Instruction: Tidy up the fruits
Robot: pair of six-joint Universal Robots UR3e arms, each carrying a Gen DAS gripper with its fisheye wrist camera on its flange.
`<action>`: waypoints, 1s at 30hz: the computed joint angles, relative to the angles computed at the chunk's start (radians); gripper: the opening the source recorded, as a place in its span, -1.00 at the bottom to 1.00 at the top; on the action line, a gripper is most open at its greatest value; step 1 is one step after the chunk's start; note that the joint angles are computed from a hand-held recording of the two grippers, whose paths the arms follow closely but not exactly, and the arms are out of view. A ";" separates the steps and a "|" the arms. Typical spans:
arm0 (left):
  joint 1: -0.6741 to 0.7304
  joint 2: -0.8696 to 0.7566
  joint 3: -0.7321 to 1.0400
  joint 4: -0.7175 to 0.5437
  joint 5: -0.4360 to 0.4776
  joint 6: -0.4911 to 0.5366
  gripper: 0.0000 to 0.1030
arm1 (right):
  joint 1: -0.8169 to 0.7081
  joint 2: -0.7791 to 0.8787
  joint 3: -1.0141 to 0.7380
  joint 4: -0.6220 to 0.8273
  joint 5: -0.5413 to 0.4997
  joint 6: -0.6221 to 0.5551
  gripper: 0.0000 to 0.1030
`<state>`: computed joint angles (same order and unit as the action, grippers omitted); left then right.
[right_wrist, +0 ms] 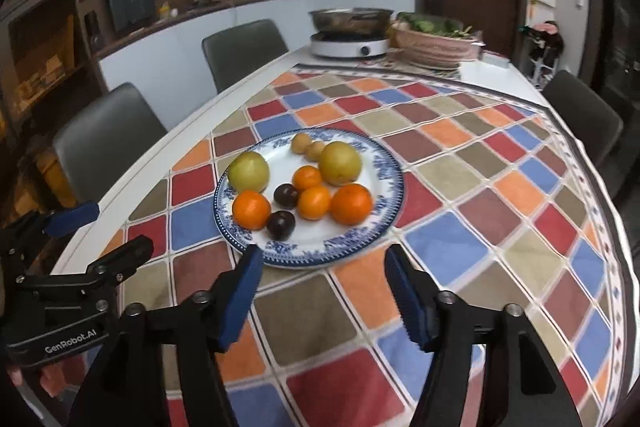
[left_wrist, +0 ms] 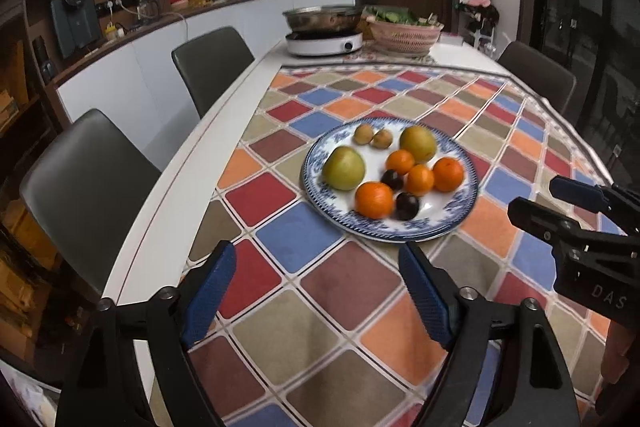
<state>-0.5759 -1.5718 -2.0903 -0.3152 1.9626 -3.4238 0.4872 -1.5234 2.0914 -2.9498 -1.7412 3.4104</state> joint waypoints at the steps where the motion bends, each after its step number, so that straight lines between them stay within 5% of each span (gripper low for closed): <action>1: -0.015 0.012 0.002 -0.008 0.011 -0.008 0.70 | 0.011 -0.033 0.018 0.007 -0.022 0.010 0.27; 10: -0.195 0.105 0.015 -0.074 0.166 -0.086 1.00 | 0.134 -0.252 0.125 0.078 -0.208 0.107 0.64; 30: -0.469 0.226 -0.075 -0.208 0.332 -0.307 1.00 | 0.530 -0.391 0.195 0.304 -0.562 0.464 0.66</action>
